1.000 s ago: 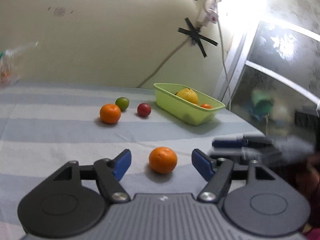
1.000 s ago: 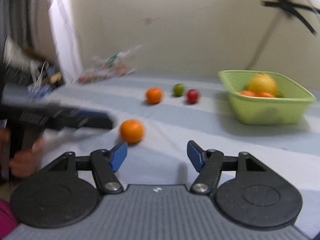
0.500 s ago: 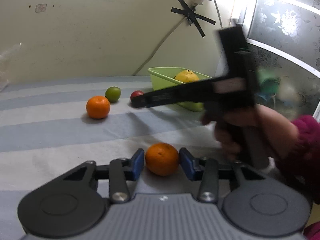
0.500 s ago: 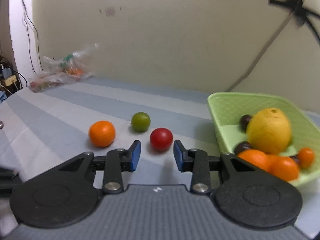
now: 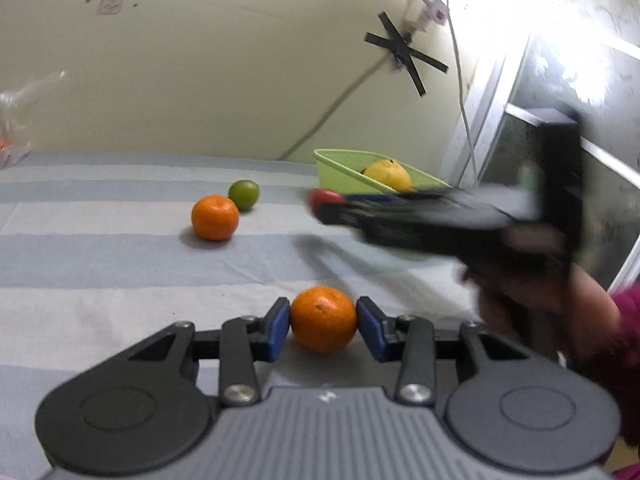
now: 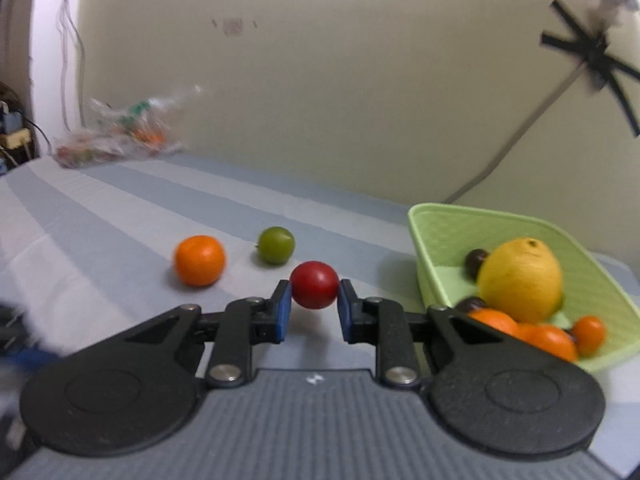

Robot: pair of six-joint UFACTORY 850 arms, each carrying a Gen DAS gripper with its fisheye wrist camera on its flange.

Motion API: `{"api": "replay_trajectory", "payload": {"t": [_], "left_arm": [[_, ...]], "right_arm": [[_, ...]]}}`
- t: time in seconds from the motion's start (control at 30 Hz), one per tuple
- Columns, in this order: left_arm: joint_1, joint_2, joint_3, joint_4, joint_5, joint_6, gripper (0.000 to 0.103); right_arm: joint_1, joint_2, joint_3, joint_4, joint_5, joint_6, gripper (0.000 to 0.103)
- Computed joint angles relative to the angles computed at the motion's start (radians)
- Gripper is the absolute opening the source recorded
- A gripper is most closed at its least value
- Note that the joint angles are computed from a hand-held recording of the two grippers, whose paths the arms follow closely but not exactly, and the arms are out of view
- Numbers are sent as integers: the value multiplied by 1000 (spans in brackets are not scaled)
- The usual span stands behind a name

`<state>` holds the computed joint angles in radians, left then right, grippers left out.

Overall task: Organize fruits
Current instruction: 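Lower the mandarin and red tomato into the green basket and open both tools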

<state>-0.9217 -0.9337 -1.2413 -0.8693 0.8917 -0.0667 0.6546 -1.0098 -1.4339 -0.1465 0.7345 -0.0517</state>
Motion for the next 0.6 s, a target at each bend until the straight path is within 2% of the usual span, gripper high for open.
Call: {"api": "replay_trajectory", "payload": {"t": [0.1,0.17,0.33,0.47,0.6], "left_arm": [[5,2,-6,25,-19,-15,37],[20,7,-13,106,-33,-69,37],[62,-1,-125,173,-98,-36,37],[116,-56,-291,182,-190,15,37],[163,-146,-475,179,-314,41,37]], "right_arm": [[-23,64,149,-47,127,36,27],[-36,93,233,-44,203,43,27],[-74,128,324,26,332,45,27],[-104,120,291,48,357,71,27],[-120,82,207,80,330,66,27]]}}
